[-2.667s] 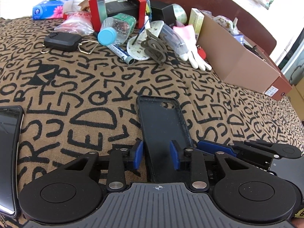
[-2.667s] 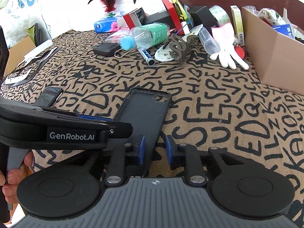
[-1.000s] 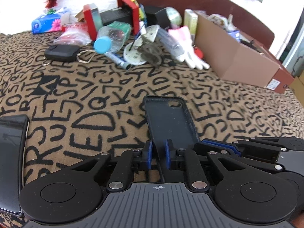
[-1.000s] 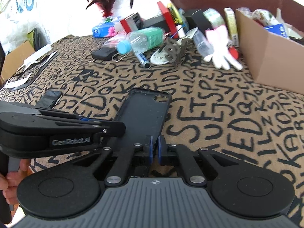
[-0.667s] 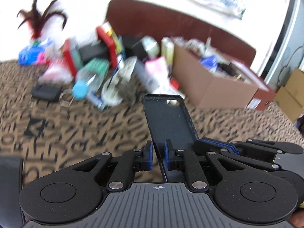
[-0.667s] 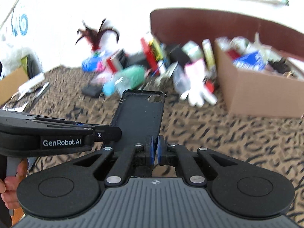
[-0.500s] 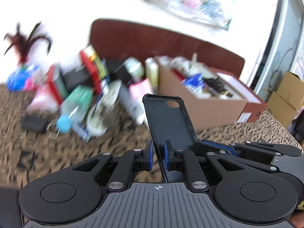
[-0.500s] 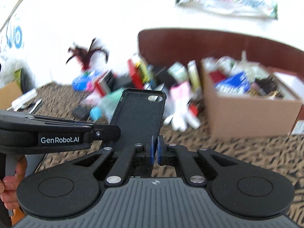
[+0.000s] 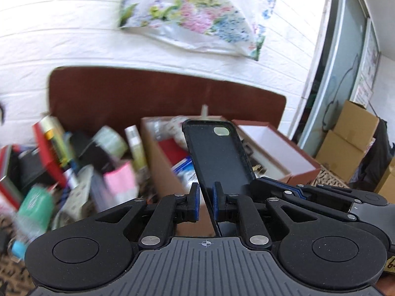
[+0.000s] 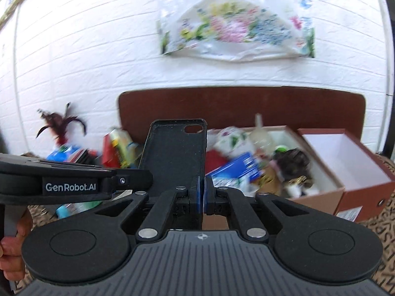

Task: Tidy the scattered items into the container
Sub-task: 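Lift the black phone case with the right gripper over the cardboard box, then lower the phone case into the box and open the right gripper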

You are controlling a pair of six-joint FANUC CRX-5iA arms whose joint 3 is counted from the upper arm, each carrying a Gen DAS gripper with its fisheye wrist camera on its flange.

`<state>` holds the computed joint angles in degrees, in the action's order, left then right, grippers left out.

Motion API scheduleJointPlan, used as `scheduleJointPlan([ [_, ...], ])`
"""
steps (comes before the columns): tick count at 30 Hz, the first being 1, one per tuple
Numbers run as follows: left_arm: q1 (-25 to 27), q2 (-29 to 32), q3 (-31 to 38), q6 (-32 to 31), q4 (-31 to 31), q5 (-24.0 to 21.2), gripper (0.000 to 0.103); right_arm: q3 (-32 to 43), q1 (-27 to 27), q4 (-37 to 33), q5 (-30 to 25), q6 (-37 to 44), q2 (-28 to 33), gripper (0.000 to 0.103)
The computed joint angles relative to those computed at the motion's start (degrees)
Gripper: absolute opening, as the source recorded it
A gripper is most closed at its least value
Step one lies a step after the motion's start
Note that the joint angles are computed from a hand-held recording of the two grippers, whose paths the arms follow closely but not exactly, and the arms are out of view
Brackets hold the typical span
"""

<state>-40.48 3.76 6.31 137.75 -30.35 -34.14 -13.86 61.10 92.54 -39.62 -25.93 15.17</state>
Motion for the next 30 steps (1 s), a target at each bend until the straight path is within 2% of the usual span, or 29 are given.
scheduleJointPlan([
  [6, 1.9, 7.6, 6.9, -3.9, 4.1, 4.1, 0.007, 0.8, -4.5, -0.2, 0.8, 2.4, 0.4, 0.003],
  [18, 5.9, 19.5, 13.8, -14.2, 17.5, 9.4, 0.007, 3.3, -11.6, -3.0, 5.5, 7.5, 4.3, 0.003],
  [22, 6.5, 22.5, 15.6, -17.8, 21.3, 8.9, 0.007, 3.7, -12.8, -4.9, 7.2, 9.1, 5.4, 0.003],
  [25, 6.4, 24.2, 17.7, -18.7, 21.3, 6.4, 0.009, 3.7, -13.5, -5.3, 8.5, 9.5, 5.9, 0.003],
  [30, 6.9, 24.8, 17.6, -20.6, 22.8, 5.5, 0.011, 4.6, -13.4, -8.2, 9.1, 12.2, 6.9, 0.004],
])
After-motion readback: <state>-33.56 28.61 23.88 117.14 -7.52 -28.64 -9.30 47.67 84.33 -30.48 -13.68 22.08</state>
